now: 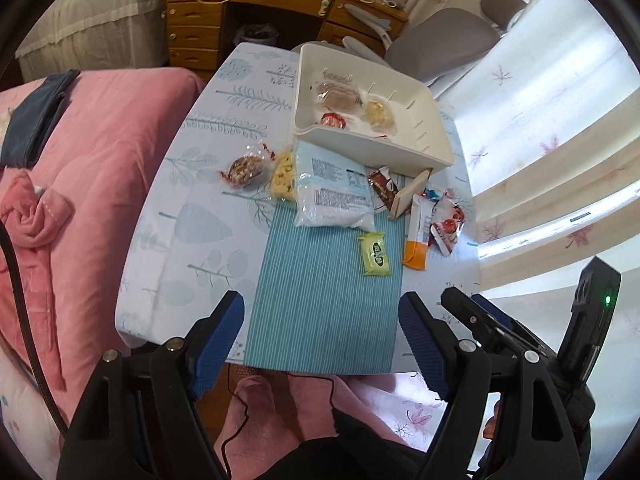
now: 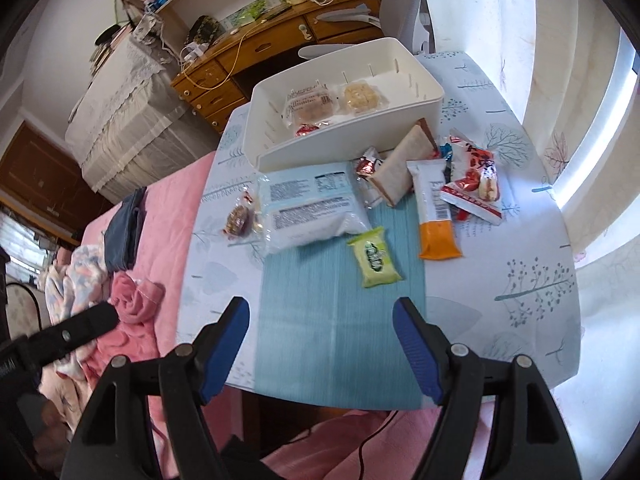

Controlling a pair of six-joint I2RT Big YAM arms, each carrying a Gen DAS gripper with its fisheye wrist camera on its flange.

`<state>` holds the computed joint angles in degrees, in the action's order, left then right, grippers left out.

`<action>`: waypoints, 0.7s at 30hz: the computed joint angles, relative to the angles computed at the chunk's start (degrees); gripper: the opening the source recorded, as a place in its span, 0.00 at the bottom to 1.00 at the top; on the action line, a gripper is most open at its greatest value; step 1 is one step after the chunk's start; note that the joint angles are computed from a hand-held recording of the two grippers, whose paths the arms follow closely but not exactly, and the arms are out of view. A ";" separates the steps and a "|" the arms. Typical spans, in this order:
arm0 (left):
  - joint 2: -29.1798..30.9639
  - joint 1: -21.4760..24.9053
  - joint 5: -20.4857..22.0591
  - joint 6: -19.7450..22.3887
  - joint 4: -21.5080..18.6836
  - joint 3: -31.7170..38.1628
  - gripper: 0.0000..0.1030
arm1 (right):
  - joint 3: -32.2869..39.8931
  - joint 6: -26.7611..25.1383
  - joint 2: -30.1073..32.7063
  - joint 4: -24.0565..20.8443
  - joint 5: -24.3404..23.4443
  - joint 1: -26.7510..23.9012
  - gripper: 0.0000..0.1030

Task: Organize snacks
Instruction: 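Pull both open tools back from the basket toward the table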

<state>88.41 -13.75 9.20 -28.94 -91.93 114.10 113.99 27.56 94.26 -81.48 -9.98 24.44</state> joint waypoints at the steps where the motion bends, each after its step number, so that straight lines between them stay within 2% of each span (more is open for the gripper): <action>1: -0.01 -0.33 -0.17 -0.65 0.17 -0.21 0.76 | -1.00 -1.34 -0.51 0.06 0.28 -0.48 0.73; 3: -0.11 -1.44 -0.79 -1.79 1.41 -1.26 0.76 | -2.60 -3.13 -1.40 0.92 -0.02 -1.17 0.73; 7: 0.86 -4.01 -2.80 -3.98 2.60 -2.42 0.76 | -4.66 -9.47 -2.16 2.05 -0.74 -2.82 0.73; 11: 2.15 -6.63 -5.17 -5.87 5.57 -3.69 0.76 | -5.93 -15.94 -1.89 2.57 -2.26 -4.45 0.73; 14: 3.68 -8.19 -5.90 -7.22 6.65 -3.74 0.76 | -5.89 -21.11 -0.84 1.44 -4.07 -6.01 0.73; 21: 8.38 -11.37 -6.87 -12.46 9.56 -2.23 0.76 | -4.98 -29.64 1.97 -0.06 -7.63 -10.28 0.73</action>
<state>96.79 -25.12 2.33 -41.40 -82.37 111.87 109.01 -2.08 96.23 -81.54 -17.60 14.16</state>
